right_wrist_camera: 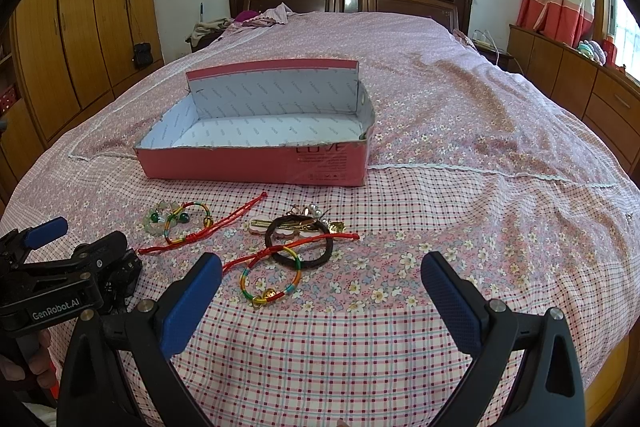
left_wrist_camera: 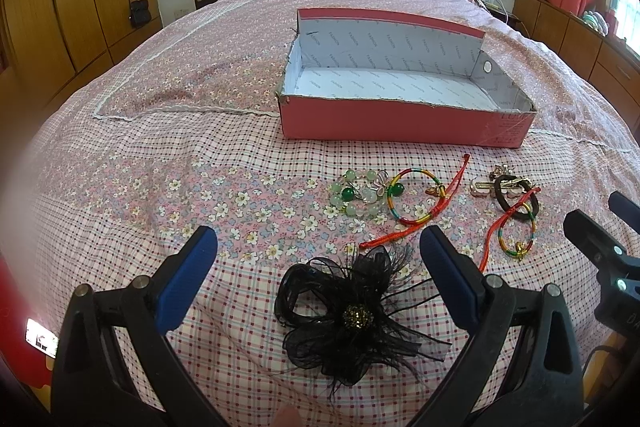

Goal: Organize jewelry

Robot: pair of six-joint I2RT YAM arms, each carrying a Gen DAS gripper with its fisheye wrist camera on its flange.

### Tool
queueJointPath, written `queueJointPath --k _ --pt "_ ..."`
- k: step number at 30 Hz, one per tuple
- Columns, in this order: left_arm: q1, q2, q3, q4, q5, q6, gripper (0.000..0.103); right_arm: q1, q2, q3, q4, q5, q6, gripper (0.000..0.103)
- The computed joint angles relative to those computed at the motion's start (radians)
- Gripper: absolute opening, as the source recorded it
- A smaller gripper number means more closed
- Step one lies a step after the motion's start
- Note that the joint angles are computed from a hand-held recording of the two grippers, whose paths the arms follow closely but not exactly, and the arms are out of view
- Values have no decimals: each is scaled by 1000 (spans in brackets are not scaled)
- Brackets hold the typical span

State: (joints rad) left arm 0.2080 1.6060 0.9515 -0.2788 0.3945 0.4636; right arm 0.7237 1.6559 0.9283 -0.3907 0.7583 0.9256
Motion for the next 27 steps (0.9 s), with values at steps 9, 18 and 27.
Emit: queueJointPath --k 9,18,27 --pt "38 -1 29 -58 31 34 95 1 -26 -17 -2 6 15 101" --pt "52 33 47 -144 20 85 95 9 -40 -33 6 8 31 101" --pt "27 76 52 -188 -10 113 94 17 -47 -45 13 6 43 101"
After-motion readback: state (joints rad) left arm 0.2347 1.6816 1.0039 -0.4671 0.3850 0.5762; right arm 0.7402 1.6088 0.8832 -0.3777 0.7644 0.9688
